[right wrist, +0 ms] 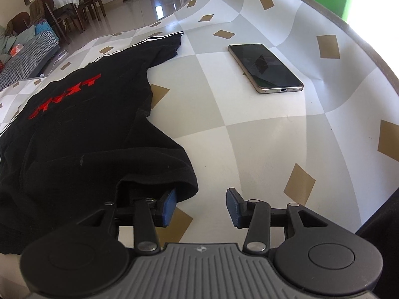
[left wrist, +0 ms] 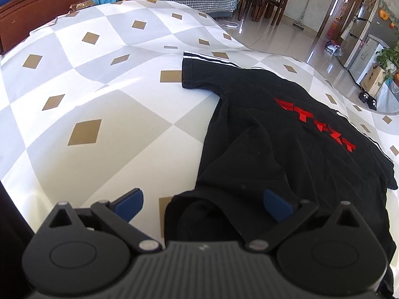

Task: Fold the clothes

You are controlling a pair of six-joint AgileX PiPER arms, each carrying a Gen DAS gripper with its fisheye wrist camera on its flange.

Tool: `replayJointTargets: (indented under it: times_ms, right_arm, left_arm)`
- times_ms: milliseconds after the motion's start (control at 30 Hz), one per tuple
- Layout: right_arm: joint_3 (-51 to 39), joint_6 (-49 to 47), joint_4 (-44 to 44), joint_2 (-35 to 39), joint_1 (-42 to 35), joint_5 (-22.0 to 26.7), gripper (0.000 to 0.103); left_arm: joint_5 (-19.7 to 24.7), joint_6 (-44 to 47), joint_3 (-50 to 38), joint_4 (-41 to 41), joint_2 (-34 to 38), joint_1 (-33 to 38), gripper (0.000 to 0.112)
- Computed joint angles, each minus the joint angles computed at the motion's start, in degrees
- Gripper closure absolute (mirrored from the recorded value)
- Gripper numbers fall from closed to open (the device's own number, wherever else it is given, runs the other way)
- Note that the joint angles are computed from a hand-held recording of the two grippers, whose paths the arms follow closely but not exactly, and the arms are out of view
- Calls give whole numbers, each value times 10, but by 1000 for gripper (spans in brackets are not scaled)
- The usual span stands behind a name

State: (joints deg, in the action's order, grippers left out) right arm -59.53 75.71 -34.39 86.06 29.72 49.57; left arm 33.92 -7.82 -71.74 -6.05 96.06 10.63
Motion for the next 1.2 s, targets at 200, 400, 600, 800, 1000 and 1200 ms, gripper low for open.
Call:
replayJointTargets:
  times_ms: [200,400,600,800,1000,1200]
  right_arm:
    - [8,51,-73,-21,39,8,60]
    - [14,25,-90,-26,59,-53,59]
    - [17,-50,-43,-16,58,-150,59]
    - [9,-183,45,6,63,-243,59]
    - [-23,-380,184,53,82,-311,59]
    - [-70,-568,331,108,104,-327,59]
  left_arm:
    - [5,3,-7,-20,-2,10,9]
    - [17,-6,-17,-5,-3,10,9]
    - [19,-27,-21,21,-7,15,9]
    - [27,-23,-28,0,-7,38,9]
    - [38,-20,-40,19,-11,42,9]
    - [53,36,-53,-12,-7,56,9]
